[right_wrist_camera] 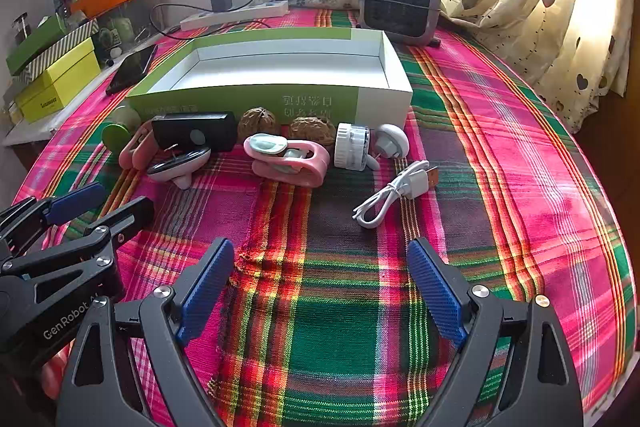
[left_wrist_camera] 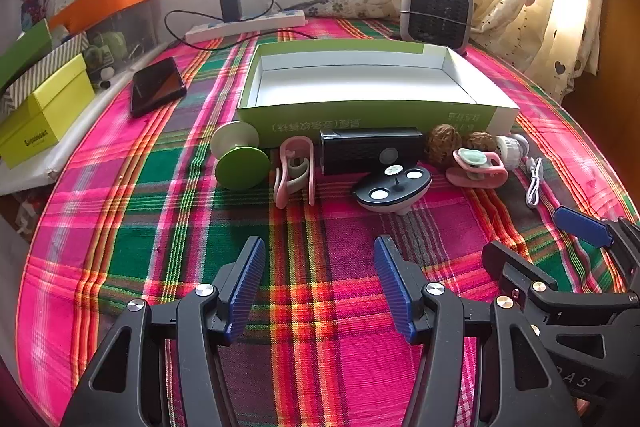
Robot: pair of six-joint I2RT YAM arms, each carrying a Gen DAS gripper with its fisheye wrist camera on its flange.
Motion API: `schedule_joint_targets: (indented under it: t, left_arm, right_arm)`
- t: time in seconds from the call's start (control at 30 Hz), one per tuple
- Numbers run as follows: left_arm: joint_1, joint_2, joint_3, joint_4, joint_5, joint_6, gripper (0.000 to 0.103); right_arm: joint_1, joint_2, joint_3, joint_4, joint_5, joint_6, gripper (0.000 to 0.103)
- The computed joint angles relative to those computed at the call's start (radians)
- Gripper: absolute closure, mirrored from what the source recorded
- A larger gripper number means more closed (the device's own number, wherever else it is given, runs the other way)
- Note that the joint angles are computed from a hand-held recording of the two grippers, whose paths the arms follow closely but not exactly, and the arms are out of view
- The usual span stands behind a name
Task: Organize objects
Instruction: 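Move the left tool toward the black dotted disc while the right tool approaches the white USB cable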
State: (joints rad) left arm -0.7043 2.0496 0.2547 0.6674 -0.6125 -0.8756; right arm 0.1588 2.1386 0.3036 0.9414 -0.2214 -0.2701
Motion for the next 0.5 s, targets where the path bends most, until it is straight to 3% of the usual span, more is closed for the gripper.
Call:
schedule_joint_targets:
  t: [0.3, 0.5]
  left_arm:
    - [0.048, 0.018, -0.078, 0.187, 0.074, 0.149, 0.048]
    - [0.11, 0.026, -0.124, 0.303, 0.159, 0.232, 0.048]
  right_arm:
    - [-0.075, -0.025, 0.031, -0.105, -0.094, -0.119, 0.015]
    - [-0.134, -0.044, 0.069, -0.184, -0.145, -0.123, 0.015]
